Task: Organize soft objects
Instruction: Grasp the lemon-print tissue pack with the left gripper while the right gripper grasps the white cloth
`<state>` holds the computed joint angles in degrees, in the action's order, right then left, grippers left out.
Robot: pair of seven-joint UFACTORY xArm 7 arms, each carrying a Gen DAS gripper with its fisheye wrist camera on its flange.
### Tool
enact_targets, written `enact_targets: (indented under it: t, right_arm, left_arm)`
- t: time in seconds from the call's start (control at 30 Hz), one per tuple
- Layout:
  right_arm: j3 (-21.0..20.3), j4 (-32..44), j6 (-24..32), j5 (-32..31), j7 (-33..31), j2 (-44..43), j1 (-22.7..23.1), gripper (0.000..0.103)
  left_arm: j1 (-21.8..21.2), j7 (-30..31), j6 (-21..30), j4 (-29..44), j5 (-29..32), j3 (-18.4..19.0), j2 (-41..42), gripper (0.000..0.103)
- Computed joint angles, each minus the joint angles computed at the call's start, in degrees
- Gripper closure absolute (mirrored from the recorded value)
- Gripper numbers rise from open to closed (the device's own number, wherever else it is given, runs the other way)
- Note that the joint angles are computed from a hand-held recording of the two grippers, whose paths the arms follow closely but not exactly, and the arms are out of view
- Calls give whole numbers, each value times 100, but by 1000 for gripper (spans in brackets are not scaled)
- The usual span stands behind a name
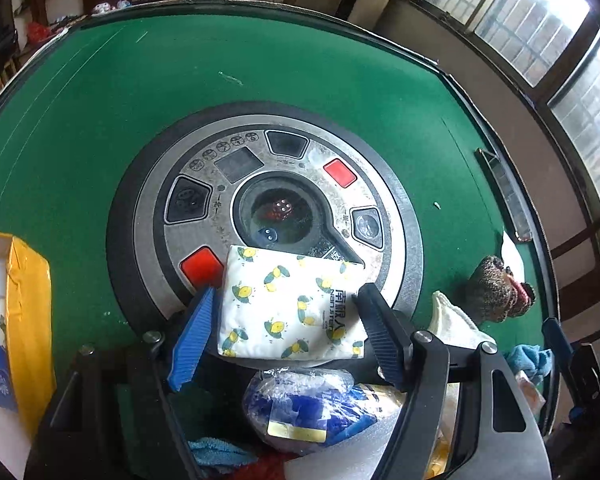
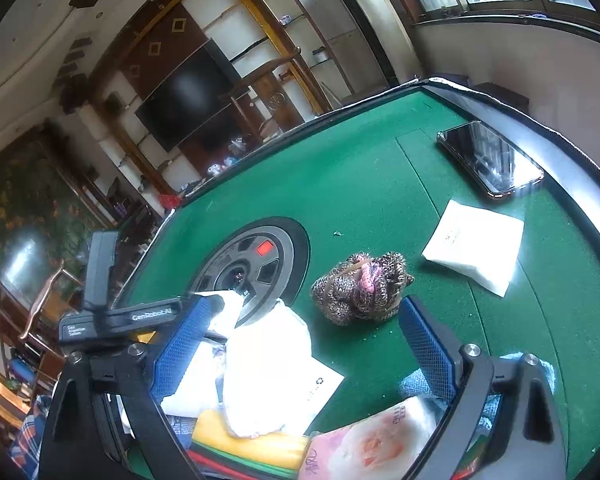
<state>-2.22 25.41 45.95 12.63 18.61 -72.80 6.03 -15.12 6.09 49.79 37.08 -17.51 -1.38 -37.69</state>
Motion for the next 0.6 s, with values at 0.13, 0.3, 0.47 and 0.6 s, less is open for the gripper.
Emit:
enact_targets:
  t: [0.13,0.3,0.47,0.6]
  right_arm:
    - [4,-19,5,-13,3,-7,-3,11]
    - [2,-20,49,-9,14,6,4,11]
    - [-1,-30,59,-21,4,5,3,11]
    - [-27,-32,62,-31,-43,27,10,11]
  left_arm:
    - [-114,207,-24,61,9,-1,-17,31]
    - [-128,321,47,90,324,-220,60,27]
    - [-148,207,-18,18,538,-371,24,32]
    - [-329,323,-54,-36,215,-112,-189,38]
